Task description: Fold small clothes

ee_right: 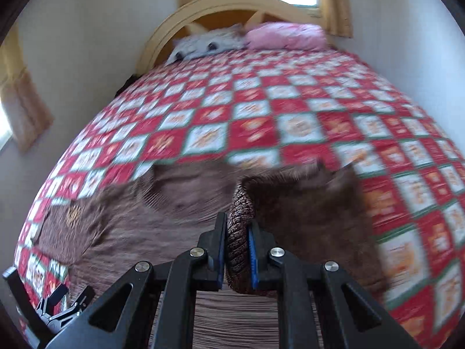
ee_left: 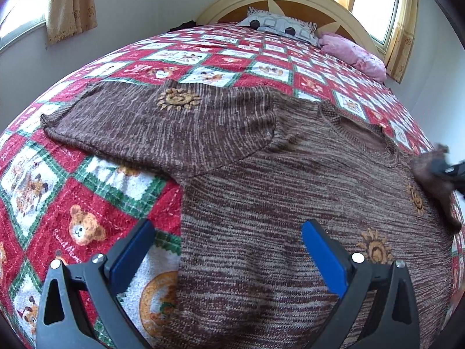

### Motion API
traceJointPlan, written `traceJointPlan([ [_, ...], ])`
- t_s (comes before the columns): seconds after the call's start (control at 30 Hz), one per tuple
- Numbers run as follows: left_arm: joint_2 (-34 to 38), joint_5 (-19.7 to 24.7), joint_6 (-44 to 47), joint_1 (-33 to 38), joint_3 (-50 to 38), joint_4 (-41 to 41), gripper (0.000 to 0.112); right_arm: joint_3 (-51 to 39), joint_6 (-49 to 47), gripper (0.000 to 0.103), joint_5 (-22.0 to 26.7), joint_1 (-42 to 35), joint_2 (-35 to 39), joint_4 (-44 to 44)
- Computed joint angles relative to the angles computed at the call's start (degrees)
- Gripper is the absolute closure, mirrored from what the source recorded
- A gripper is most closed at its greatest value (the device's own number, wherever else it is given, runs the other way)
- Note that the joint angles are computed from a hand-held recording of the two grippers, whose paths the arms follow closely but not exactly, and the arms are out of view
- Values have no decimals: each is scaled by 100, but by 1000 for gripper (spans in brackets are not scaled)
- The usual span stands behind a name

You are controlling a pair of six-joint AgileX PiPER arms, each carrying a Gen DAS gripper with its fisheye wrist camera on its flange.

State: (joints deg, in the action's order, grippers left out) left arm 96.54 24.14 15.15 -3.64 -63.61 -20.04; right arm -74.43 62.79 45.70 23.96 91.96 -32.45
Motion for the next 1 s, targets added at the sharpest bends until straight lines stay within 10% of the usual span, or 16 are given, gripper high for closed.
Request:
traceJointPlan([
  [0.4,-17,-14,52,9,28,-64,9,188,391,86,-634,286,824,-307],
  [0.53,-9,-19,40,11,27,-41,9,464,-736,47,-1446,46,506,743],
  [0.7,1,-25,-79,-14,20,98,9,1391,1134,48,-1528,-311,-773,-982],
  [0.9,34,13,-485,-153,-62,615,9,1648,454,74,-695,-1732,-818,-241],
  [1.0,-20,174,666,-149,-155,-378,13,2125,649,81,-906,-1697,-827,-590],
])
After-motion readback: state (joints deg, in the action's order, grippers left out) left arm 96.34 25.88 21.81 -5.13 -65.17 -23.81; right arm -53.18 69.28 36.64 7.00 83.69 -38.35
